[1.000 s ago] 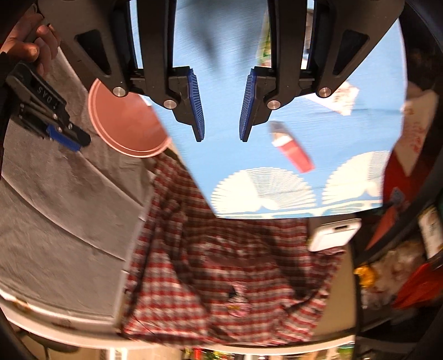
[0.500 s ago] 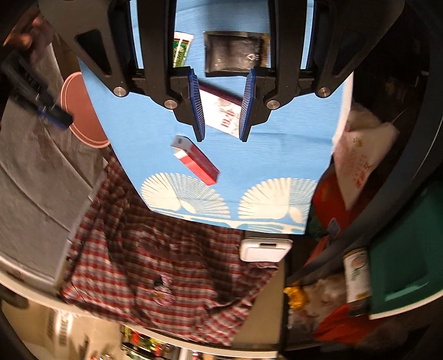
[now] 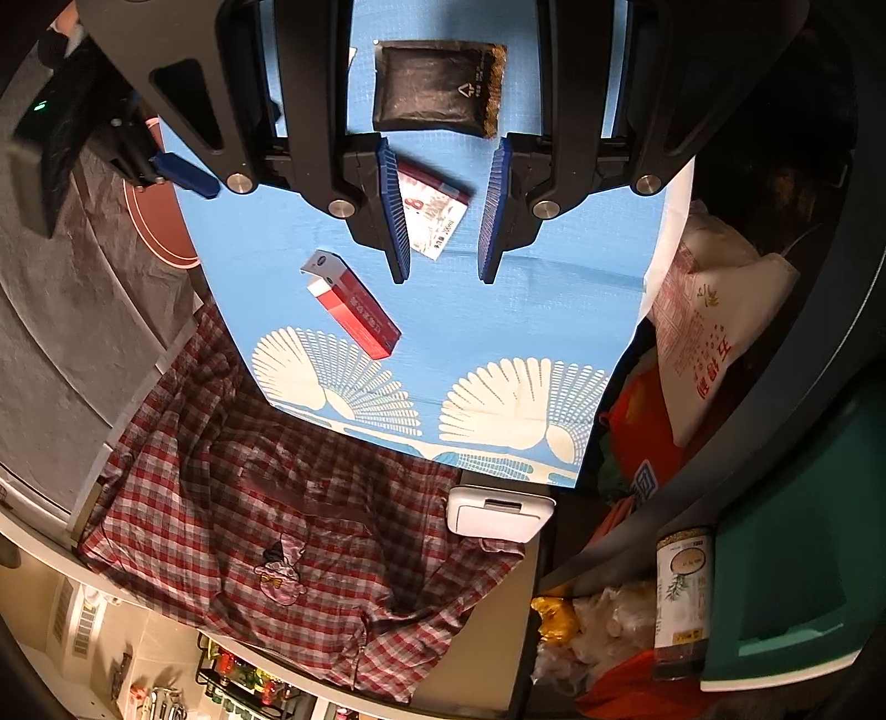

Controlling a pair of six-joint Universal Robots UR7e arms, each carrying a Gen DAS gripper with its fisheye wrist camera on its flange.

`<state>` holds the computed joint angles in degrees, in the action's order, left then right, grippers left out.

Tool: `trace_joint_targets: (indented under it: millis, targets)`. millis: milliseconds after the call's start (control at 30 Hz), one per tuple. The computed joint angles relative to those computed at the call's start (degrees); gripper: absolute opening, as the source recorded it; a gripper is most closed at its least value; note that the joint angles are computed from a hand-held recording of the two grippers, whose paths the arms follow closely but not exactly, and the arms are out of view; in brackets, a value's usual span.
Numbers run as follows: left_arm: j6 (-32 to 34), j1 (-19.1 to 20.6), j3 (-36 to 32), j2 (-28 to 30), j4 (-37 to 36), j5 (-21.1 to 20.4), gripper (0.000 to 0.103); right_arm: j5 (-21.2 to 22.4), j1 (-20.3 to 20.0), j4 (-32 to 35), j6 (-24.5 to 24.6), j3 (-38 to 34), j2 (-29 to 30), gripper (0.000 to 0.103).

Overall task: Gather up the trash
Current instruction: 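Move both open tools back toward the milk carton and green toothpaste tube, then grasp the white milk carton with the right tool while the left tool grasps the red toothpaste box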

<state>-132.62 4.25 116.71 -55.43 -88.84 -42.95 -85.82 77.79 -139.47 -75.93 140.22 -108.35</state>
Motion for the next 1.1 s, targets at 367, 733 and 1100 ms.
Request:
trace_joint_targets:
  millis: [367, 733, 1100]
  targets:
    - [0.0, 1.6, 3.6, -2.8, -2.7, 0.9, 0.026, -4.6, 2.7, -7.5, 0.3, 0.2, 9.4, 0.082]
    - [-1.2, 2.6, 5.0, -4.3, -2.6, 1.4, 0.026, -6.7, 3.6, -7.8, -1.5, 0.3, 12.2, 0.077]
    - [-1.1, 3.6, 4.7, -3.9, -3.1, 2.0, 0.026, -4.1, 2.4, -3.8, -2.5, -1.3, 9.8, 0.060]
